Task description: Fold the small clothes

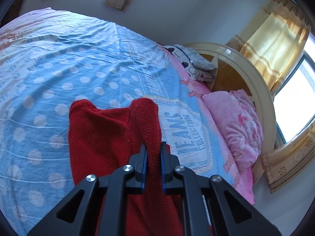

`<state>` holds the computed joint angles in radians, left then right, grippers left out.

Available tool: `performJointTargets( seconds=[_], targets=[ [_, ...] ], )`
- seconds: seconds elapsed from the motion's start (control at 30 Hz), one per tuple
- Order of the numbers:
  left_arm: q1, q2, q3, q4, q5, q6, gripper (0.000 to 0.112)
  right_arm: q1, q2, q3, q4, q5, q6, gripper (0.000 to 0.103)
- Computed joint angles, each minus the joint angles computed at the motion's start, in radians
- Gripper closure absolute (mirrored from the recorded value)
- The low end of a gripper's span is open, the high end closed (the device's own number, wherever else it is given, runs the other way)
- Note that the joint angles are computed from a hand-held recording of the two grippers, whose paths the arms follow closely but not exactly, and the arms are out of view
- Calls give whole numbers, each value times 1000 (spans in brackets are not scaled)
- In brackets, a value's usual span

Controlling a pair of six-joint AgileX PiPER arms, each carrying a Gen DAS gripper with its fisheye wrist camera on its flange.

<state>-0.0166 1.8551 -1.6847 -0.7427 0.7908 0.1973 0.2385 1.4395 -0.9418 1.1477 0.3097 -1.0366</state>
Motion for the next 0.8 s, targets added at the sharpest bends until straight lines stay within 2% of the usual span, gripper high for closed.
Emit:
performJointTargets(
  seconds=[0.27, 0.5, 0.8],
  targets=[
    [-122, 113, -118, 194, -10, -152, 101, -93, 52, 22, 93, 85, 26, 98],
    [-172, 161, -184, 286, 8, -227, 101, -152, 81, 29, 150, 158, 50, 98],
    [-244, 251, -326, 431, 74, -323, 101, -258, 182, 20, 267, 311, 88, 98]
  ],
)
